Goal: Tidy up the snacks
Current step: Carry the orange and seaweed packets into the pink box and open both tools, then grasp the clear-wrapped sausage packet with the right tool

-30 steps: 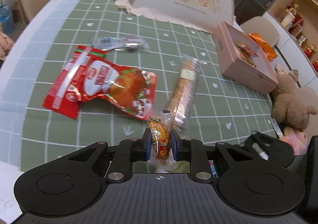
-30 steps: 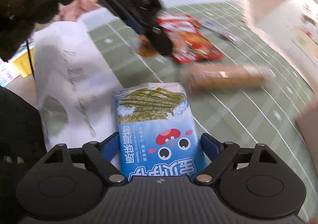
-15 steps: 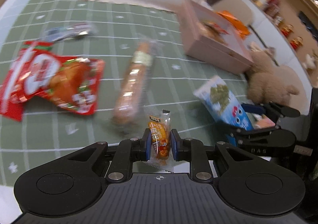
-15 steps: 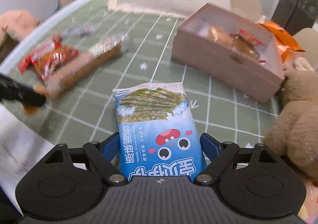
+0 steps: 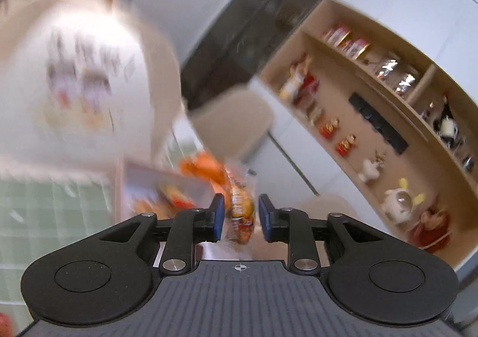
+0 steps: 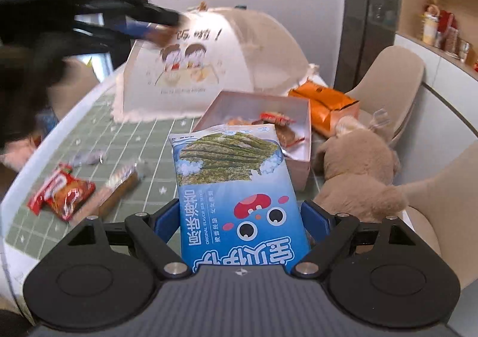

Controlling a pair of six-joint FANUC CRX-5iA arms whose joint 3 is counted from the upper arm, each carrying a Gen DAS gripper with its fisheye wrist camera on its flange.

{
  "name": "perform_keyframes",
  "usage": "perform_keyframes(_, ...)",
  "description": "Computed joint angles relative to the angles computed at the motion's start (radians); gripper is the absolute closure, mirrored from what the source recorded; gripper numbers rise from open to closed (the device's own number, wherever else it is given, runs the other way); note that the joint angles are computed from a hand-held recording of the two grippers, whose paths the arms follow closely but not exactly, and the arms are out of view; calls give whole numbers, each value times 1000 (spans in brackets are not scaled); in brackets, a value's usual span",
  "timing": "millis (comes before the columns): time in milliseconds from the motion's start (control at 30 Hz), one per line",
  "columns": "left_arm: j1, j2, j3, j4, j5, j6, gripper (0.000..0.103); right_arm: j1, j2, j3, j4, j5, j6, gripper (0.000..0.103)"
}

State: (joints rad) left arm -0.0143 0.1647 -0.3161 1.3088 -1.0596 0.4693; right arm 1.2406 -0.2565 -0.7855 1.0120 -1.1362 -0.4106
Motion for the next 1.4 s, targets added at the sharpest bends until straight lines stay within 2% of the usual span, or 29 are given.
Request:
perform_keyframes(33, -16, 16, 3, -5, 47, 42, 73, 2, 5, 3, 0, -10, -10, 17)
perform_keyframes(67, -34, 12, -22, 17, 113, 33, 73, 9, 7, 5, -3, -25, -23, 17)
perform_keyframes(100, -40, 6, -43, 37, 134, 3, 73, 13, 10, 5, -5, -35, -38, 17)
perform_keyframes(200, -9, -31, -113, 41, 131, -66, 73, 19, -15, -9, -24, -52, -56, 17)
perform_keyframes(300, 59, -100, -177, -41, 124, -113, 73, -23, -22, 3, -27, -59, -16, 17)
perform_keyframes(367, 119, -144, -209, -108, 95, -101, 73, -81, -27, 18, 9, -38, 24, 17)
perform_keyframes(467, 194, -168, -233, -141, 33, -64, 73, -241, 14, 99, 65, 40, 136, 16)
perform_keyframes(533, 226, -180, -243, -151, 27, -58, 73, -382, 62, 155, 110, 183, 201, 9)
perform_keyframes(600, 266, -195, -251, -178, 46, -44, 73, -518, 112, 207, 83, 385, 285, 9)
perform_keyframes(633, 286, -202, -254, -189, 58, -44, 73, -554, 147, 235, 51, 426, 314, 9)
perform_keyframes(700, 332, -218, -262, -216, 100, -56, 73, -578, 221, 292, -8, 396, 311, 9)
perform_keyframes(800, 405, -219, -260, -291, 156, -10, 73, -590, 257, 300, -77, 405, 278, 9)
perform_keyframes(900, 463, -202, -244, -399, 210, 96, 73, -576, 242, 257, -98, 479, 249, 9)
perform_keyframes(967, 486, -185, -232, -463, 253, 186, 73, -528, 268, 276, -117, 450, 293, 9)
perform_keyframes(1067, 504, -149, -215, -493, 290, 271, 73, -453, 327, 321, -136, 431, 381, 9)
perform_keyframes(1200, 489, -114, -194, -495, 332, 289, 73, -384, 435, 405, -173, 500, 507, 9)
perform_keyframes(1267, 479, -94, -174, -499, 330, 274, 73, -371, 485, 456, -207, 533, 553, 10)
perform_keyframes(1333, 477, -78, -151, -521, 284, 281, 73, -365, 533, 498, -224, 570, 591, 10)
perform_keyframes(1367, 477, -66, -135, -539, 253, 281, 69, -360, 557, 521, -230, 576, 619, 10)
perform_keyframes(1400, 476, -69, -140, -539, 240, 256, 69, -355, 580, 548, -231, 555, 642, 10)
